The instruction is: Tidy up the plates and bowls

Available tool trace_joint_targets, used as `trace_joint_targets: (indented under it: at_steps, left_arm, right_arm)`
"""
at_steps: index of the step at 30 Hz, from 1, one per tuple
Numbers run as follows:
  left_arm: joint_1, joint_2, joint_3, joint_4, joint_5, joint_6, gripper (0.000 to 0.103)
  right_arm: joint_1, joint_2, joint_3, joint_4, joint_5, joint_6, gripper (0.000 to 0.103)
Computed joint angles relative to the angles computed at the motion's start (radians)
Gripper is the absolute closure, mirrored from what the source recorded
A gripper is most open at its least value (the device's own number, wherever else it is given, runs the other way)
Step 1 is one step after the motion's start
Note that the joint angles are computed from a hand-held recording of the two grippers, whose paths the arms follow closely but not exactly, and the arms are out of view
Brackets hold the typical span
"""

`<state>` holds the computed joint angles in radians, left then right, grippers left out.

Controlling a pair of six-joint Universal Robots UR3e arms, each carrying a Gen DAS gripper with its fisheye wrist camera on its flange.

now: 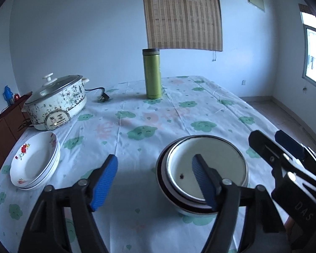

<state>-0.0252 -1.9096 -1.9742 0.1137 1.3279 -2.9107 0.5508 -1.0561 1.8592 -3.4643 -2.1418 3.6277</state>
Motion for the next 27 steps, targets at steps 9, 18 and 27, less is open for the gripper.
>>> trace_joint_targets:
  at_steps: [9,18,27]
  left_arm:
    - [0.041,0.041,-0.132,0.184,-0.065,0.003,0.000]
    - [0.035,0.026,-0.155,0.206,0.001,-0.009,0.000]
    - [0.105,0.031,-0.226,0.299,-0.086,-0.030,0.000]
  right_arm:
    - [0.088,0.068,-0.024,-0.180,-0.196,-0.111,0.018]
    - [0.118,0.084,-0.020,-0.258,-0.263,-0.132,0.017]
    - [0.101,0.030,0.073,-0.284,-0.216,-0.069,0.017]
